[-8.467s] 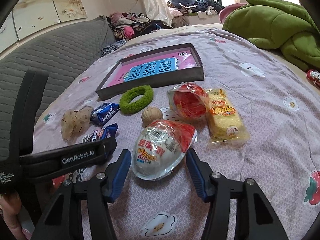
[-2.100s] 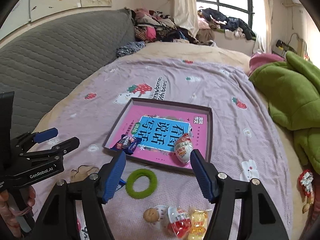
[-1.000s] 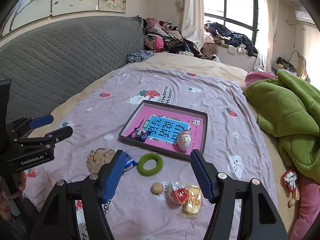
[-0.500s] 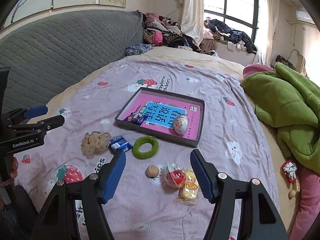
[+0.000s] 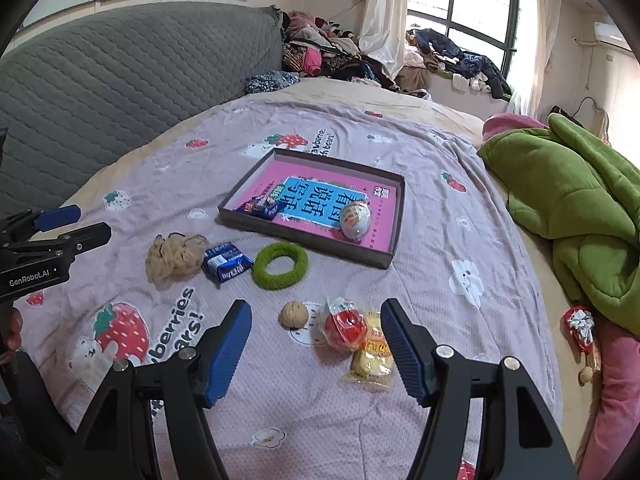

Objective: Organize objects
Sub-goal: 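Withdraw both tools from the tray back toward the remaining items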

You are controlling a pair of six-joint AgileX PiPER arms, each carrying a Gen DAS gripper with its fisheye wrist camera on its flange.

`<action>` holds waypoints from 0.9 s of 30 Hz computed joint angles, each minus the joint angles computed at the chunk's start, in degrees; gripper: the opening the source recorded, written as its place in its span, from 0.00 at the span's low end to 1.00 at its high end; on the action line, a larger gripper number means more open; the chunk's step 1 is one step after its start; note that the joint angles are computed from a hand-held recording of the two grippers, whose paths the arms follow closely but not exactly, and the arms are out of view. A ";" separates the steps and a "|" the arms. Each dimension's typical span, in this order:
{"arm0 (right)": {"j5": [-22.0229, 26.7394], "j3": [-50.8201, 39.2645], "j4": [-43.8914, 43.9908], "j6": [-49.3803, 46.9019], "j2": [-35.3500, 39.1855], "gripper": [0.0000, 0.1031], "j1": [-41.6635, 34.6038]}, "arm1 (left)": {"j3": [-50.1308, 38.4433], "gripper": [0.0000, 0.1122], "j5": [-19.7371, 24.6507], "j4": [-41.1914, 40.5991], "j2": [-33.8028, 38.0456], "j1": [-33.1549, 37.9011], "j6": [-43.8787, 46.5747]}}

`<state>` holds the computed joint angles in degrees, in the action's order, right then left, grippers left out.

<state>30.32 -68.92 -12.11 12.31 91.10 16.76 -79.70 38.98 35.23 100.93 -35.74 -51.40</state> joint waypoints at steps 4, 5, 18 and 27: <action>-1.75 1.97 0.18 0.37 0.18 0.65 -0.31 | 1.74 0.66 -0.92 0.20 0.03 -0.19 -0.93; -1.98 2.30 0.27 0.29 0.27 0.65 -0.46 | 2.04 0.66 -1.08 0.43 0.07 -0.29 -1.25; -6.17 7.00 -2.44 2.94 1.30 0.65 -1.04 | 4.62 0.66 -4.75 0.72 1.84 -0.18 -3.45; -7.98 7.99 -2.75 3.35 3.43 0.65 -1.57 | 5.93 0.66 -6.84 2.29 3.24 0.24 -5.50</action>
<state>22.33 -60.93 -14.87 15.66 94.54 15.19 -73.77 32.13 37.52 104.17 -35.50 -56.90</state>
